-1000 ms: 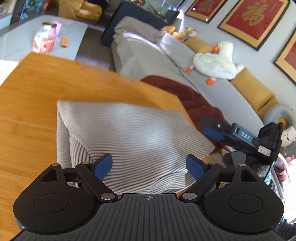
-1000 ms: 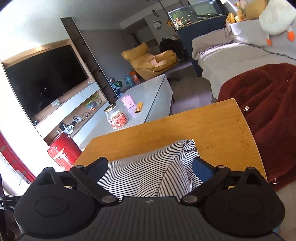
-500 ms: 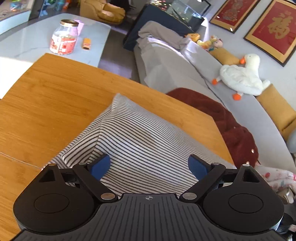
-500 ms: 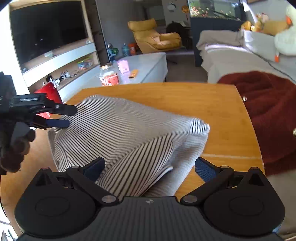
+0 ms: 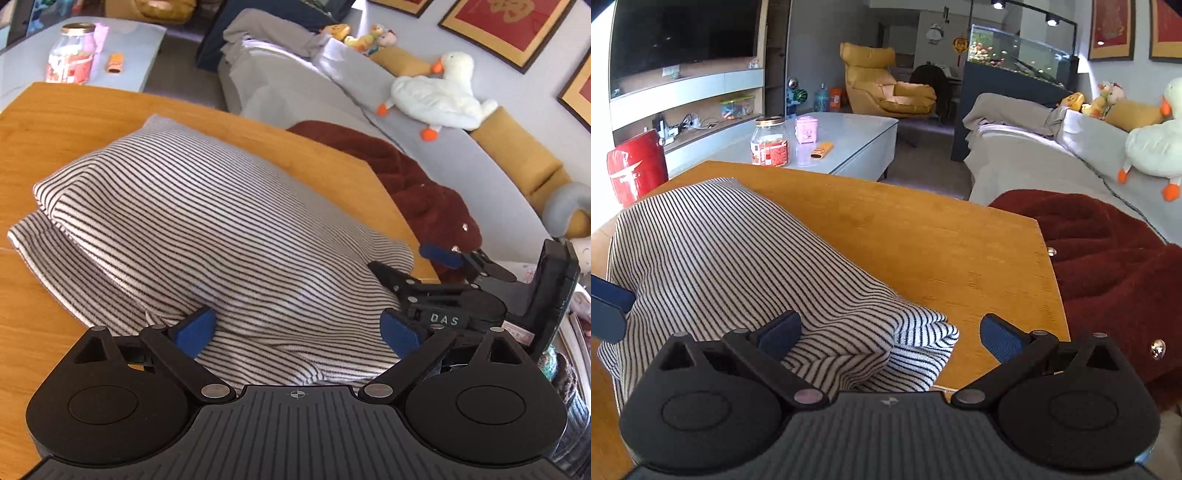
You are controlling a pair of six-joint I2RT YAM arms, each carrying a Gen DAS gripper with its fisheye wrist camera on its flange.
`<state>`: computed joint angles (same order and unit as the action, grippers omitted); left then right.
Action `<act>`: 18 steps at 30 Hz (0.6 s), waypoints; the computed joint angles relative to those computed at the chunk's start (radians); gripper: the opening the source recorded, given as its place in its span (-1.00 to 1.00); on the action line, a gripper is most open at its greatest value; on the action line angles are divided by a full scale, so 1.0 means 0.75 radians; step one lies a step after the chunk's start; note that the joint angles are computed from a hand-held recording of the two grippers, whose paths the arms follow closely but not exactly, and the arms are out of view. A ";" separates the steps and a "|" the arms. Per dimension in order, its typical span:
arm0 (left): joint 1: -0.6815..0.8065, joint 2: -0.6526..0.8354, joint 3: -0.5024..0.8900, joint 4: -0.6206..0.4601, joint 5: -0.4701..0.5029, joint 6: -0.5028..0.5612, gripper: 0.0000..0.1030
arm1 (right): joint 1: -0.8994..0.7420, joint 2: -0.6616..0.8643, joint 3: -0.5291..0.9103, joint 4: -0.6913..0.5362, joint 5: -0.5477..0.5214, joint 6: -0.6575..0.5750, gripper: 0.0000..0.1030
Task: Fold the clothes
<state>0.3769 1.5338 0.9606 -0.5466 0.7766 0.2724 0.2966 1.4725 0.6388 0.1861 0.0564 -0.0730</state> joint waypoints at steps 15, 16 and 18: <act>0.014 -0.008 0.055 0.122 -0.172 0.076 0.92 | 0.102 -0.185 -0.161 -0.101 -0.257 0.349 1.00; 0.043 -0.062 0.026 0.079 -0.154 0.130 0.93 | 0.083 -0.176 -0.145 -0.118 -0.293 0.333 1.00; 0.092 -0.145 -0.027 -0.026 -0.123 0.250 0.95 | 0.043 -0.166 -0.120 -0.145 -0.361 0.305 1.00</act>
